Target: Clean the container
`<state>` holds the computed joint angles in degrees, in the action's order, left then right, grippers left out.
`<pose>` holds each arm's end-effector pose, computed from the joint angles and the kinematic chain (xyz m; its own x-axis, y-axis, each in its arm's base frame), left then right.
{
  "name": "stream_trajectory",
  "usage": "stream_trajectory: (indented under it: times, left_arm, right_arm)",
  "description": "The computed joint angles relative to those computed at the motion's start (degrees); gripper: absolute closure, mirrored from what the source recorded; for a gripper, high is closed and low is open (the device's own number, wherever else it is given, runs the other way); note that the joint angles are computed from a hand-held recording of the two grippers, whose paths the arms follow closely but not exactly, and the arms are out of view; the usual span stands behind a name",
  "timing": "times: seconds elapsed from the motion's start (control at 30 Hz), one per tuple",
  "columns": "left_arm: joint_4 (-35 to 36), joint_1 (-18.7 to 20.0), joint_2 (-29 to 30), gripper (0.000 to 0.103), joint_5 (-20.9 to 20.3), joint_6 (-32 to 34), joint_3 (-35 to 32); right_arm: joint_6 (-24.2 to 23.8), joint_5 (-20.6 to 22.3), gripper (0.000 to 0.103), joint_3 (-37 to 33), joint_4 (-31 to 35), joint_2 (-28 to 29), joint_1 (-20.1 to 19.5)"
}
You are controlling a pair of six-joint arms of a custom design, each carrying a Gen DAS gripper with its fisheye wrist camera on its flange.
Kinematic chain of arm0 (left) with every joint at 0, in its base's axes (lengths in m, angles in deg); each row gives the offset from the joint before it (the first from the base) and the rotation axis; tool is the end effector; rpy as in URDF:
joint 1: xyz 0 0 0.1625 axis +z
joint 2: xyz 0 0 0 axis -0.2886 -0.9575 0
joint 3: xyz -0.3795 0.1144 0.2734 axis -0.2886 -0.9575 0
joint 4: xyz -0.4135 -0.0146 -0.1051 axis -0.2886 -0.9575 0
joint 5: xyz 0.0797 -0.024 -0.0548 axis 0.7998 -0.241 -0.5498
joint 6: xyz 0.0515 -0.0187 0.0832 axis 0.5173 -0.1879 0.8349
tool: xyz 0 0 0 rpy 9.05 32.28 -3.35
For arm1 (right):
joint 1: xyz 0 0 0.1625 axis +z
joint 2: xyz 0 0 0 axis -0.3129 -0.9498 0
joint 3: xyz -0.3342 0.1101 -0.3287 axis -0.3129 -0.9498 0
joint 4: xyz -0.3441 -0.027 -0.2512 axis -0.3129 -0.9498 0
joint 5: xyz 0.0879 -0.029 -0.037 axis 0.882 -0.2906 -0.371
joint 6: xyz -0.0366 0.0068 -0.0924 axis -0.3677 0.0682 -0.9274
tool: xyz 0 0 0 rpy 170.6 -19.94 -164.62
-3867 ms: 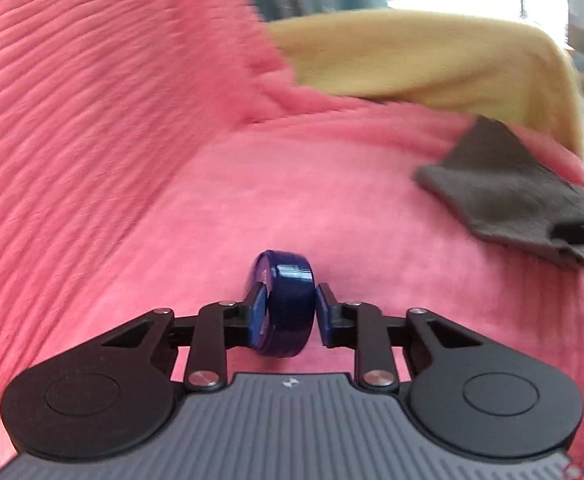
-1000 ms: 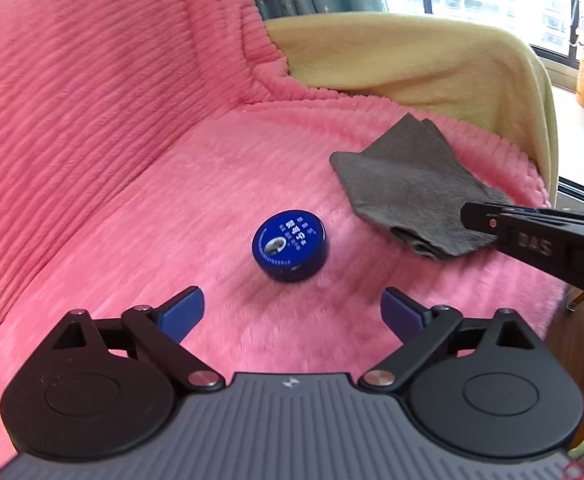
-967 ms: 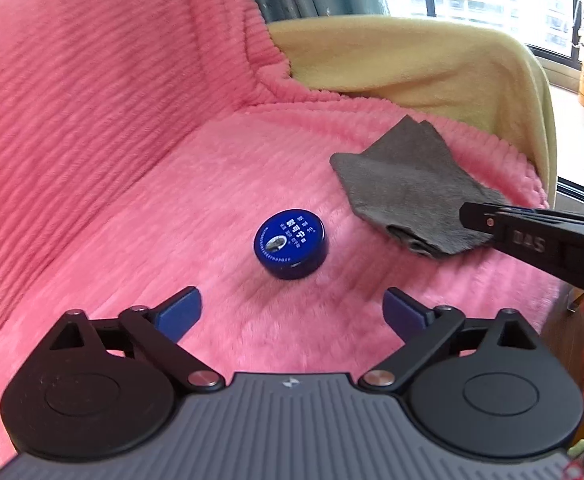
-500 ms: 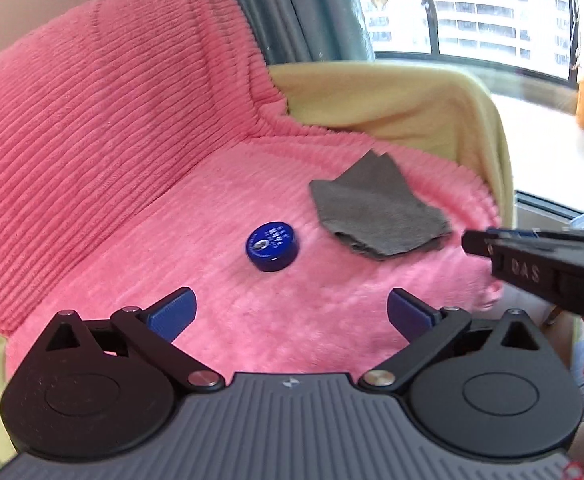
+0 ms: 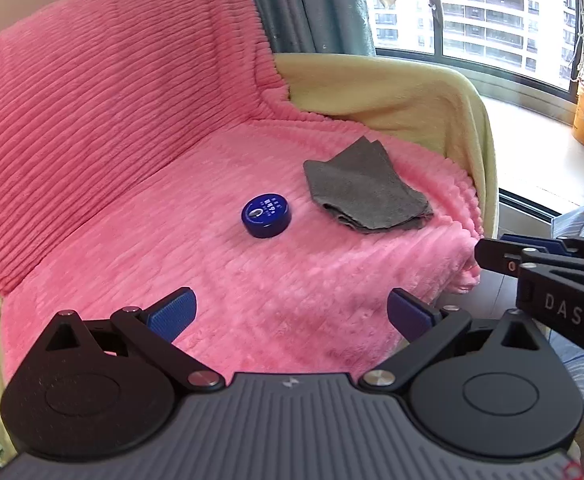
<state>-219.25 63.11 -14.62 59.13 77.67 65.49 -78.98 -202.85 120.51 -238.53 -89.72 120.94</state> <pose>-0.2484 -0.5794 0.1488 -0.5865 0.0901 -0.8049 0.6311 0.6737 -0.3845 0.2217 -0.5736 0.1516 -0.8421 -0.1044 0.5292 -0.4653 0.6369 -0.6147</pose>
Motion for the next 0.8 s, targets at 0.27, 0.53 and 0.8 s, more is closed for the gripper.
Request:
stream_trajectory:
  times: [0.27,0.53,0.8]
  left_arm:
    - [-0.04,0.99,-1.70,0.001,-0.31,-1.53,1.08]
    - [-3.58,2.91,-0.08,0.001,1.59,1.80,0.76]
    - [-4.94,5.62,1.31,0.001,0.39,5.46,-1.49]
  right_arm:
    - [0.37,-2.10,0.088,-2.84,2.59,2.39,0.53]
    - [0.03,-4.77,0.088,-6.55,5.07,5.47,0.40]
    - [0.37,-5.47,0.088,-9.94,7.71,7.75,-0.04]
